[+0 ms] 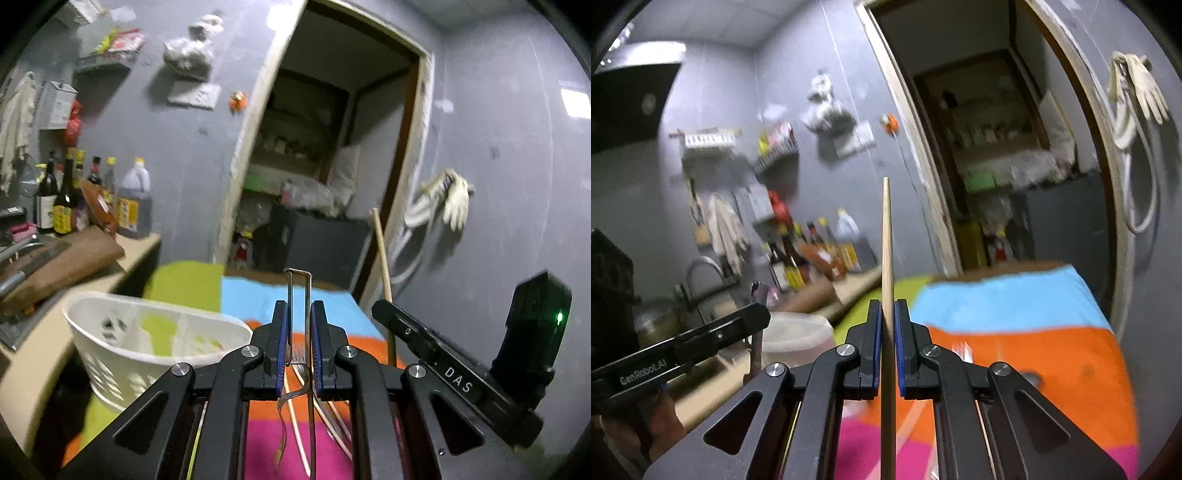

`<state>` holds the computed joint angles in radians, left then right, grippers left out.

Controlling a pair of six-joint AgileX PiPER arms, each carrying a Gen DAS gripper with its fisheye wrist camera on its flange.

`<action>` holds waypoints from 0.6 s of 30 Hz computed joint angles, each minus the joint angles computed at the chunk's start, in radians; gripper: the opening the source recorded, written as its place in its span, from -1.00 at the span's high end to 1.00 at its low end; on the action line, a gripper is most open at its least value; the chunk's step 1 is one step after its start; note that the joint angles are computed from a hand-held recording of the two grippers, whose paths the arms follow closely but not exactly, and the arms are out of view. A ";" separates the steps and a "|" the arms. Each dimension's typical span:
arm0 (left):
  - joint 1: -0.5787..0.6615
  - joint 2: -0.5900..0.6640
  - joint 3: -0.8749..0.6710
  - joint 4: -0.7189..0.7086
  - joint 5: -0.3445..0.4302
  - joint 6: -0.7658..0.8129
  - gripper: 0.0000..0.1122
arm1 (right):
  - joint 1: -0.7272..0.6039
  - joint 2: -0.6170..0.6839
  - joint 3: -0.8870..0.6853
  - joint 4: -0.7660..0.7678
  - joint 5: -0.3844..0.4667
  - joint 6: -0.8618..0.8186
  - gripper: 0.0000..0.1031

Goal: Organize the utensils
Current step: 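Close the left tool on the wire tongs while the right tool grasps a wooden chopstick, then lift the tongs and chopstick and carry both over the white caddy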

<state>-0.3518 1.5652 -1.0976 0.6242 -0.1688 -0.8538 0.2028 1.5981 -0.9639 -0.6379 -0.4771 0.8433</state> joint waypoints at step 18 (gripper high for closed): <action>0.315 0.161 -0.113 -0.463 -0.249 0.428 0.83 | 0.274 0.349 -0.471 0.839 -0.078 -0.688 0.90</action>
<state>-0.0371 1.7264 -1.2106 0.1617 -0.4183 -0.4259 0.4764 1.9470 -1.4345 0.2006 -0.5546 0.1552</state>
